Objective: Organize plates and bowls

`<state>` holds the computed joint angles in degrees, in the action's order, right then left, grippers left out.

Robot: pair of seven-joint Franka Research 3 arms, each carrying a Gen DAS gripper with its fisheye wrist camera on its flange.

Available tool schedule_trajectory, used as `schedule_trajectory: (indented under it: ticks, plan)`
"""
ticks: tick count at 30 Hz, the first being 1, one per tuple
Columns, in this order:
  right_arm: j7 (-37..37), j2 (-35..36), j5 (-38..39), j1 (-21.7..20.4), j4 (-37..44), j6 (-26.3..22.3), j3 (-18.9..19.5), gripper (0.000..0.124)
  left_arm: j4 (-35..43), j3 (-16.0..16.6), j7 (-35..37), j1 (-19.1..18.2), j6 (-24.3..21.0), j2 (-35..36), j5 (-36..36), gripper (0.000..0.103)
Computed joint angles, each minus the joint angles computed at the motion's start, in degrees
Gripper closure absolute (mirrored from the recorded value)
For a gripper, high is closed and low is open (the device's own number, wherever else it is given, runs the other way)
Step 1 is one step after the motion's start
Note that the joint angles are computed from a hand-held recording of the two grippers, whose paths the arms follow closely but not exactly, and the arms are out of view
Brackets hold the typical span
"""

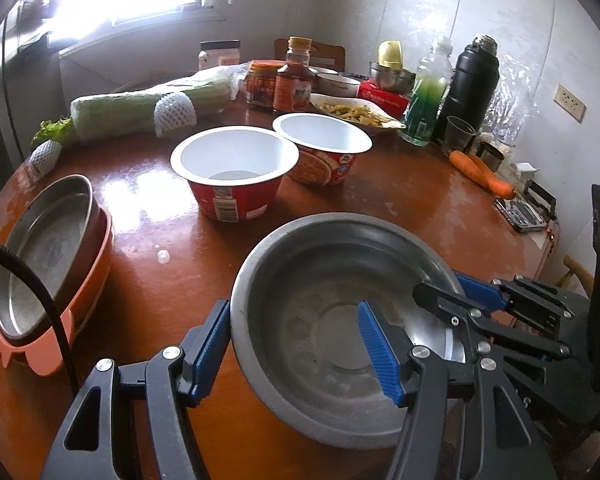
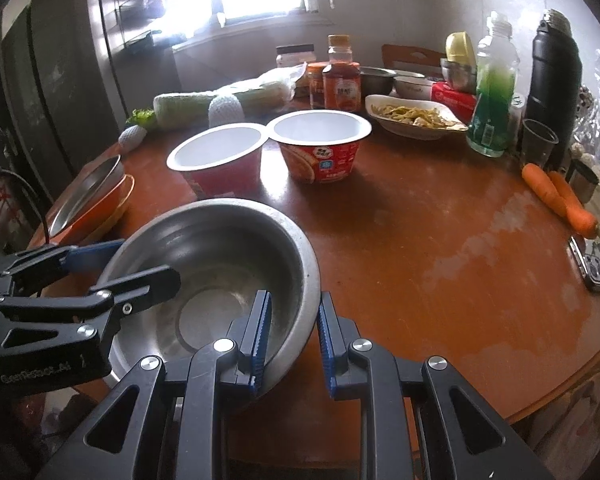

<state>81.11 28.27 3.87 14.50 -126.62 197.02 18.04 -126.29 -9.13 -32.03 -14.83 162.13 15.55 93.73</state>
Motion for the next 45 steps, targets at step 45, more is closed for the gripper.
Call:
schedule_trajectory:
  ticks: [45]
  plan:
    - [0.17, -2.69, 5.34, 7.14, -1.63, 6.41, -6.68, 0.077, -1.84, -1.25, -1.53, 0.06, -3.98, -4.25, 2.9, 0.037]
